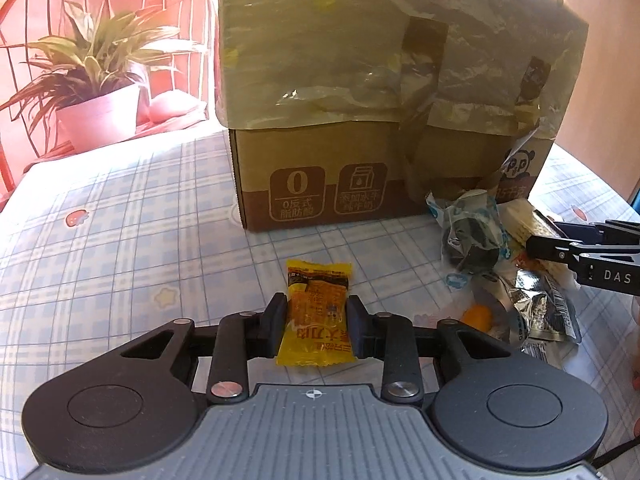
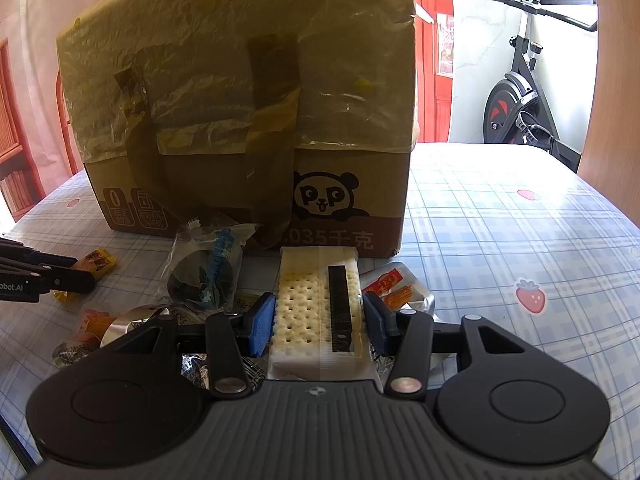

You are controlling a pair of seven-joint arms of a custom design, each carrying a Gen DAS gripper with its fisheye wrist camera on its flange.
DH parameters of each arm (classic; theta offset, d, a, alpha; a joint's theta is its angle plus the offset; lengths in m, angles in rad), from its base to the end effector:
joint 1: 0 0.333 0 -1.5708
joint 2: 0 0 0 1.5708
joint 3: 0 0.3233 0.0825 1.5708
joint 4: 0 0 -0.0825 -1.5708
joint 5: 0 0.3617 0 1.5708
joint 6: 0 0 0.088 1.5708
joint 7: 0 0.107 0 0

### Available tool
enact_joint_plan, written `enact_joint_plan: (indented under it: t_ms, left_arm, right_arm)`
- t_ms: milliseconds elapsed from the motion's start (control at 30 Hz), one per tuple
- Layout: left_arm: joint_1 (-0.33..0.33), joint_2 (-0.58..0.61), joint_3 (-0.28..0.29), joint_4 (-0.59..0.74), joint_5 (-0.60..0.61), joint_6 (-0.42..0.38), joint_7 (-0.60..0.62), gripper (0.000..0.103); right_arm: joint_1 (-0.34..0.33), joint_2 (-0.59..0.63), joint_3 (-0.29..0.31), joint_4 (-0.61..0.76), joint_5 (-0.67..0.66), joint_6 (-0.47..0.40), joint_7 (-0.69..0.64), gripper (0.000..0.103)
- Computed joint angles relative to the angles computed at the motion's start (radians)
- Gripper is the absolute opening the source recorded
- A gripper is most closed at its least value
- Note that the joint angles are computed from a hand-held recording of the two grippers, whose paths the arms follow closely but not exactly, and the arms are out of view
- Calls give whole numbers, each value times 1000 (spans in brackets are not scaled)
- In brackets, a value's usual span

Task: Organize snacks
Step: 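Grasp the small yellow candy with the left tool while the right tool grasps the cracker pack, then lift the yellow candy and cracker pack up over the box opening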

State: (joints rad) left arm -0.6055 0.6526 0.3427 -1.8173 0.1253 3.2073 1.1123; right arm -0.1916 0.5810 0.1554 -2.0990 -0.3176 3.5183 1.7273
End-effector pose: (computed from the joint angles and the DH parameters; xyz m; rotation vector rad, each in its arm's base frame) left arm 0.6500 -0.2288 0.3053 -1.7088 1.8552 -0.8017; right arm 0.6162 0.0057 0.2689 -1.7654 1.6100 -0.6640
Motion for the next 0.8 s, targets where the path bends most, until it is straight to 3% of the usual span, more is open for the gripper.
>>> enact_joint_plan:
  t_ms: [67, 233, 600, 800]
  left_arm:
    - [-5, -1, 5, -5, -9, 5, -9, 33]
    - [-78, -13, 83, -43, -40, 38, -40, 32]
    - [-23, -66, 0, -48, -72, 47, 71, 32]
    - [-36, -78, 1, -51, -114, 87, 92, 32]
  right_arm:
    - [-16, 3, 14, 2, -11, -1, 7, 50]
    - [-26, 5, 21, 2, -29, 4, 15, 49]
    - [45, -47, -48, -47, 35, 39, 7, 49]
    - [53, -75, -69, -71, 52, 73, 27, 49]
